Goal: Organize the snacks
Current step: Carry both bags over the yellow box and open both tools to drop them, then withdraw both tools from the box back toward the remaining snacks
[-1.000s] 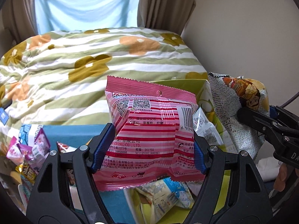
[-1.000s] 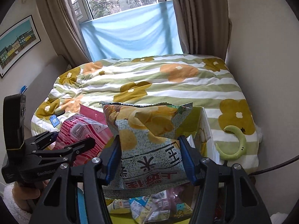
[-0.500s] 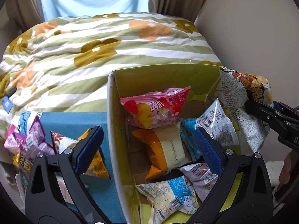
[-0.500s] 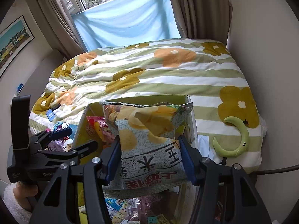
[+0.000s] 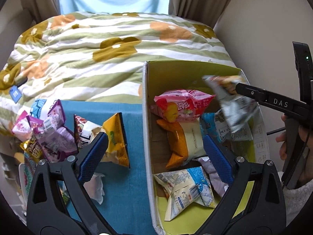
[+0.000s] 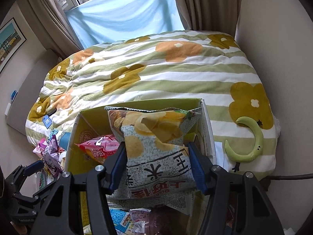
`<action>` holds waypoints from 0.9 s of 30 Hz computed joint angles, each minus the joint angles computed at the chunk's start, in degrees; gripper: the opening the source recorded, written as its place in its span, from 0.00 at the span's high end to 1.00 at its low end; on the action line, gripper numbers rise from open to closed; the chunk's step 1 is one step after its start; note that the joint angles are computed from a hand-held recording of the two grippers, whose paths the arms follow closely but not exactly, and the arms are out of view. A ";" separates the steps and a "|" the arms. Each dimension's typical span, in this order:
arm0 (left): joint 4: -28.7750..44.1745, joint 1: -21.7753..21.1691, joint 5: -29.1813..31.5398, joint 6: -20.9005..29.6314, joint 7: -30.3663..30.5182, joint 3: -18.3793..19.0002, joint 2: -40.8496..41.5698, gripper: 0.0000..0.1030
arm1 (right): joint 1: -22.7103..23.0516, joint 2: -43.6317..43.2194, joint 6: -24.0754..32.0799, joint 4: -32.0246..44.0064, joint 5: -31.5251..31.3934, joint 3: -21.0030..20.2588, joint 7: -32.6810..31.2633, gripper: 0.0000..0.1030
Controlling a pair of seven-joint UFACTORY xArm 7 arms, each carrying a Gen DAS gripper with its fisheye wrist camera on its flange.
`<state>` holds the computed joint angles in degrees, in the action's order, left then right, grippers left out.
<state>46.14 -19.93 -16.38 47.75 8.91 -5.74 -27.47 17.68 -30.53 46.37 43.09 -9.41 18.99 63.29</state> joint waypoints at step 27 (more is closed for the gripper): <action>-8.69 1.98 2.67 4.67 2.57 4.97 -25.23 0.06 | 1.12 -11.65 8.52 5.03 -5.41 13.60 10.29 0.02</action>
<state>37.45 -17.96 -13.71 52.42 11.49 -0.76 -52.70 18.80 -42.17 54.89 48.11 -14.81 32.59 73.59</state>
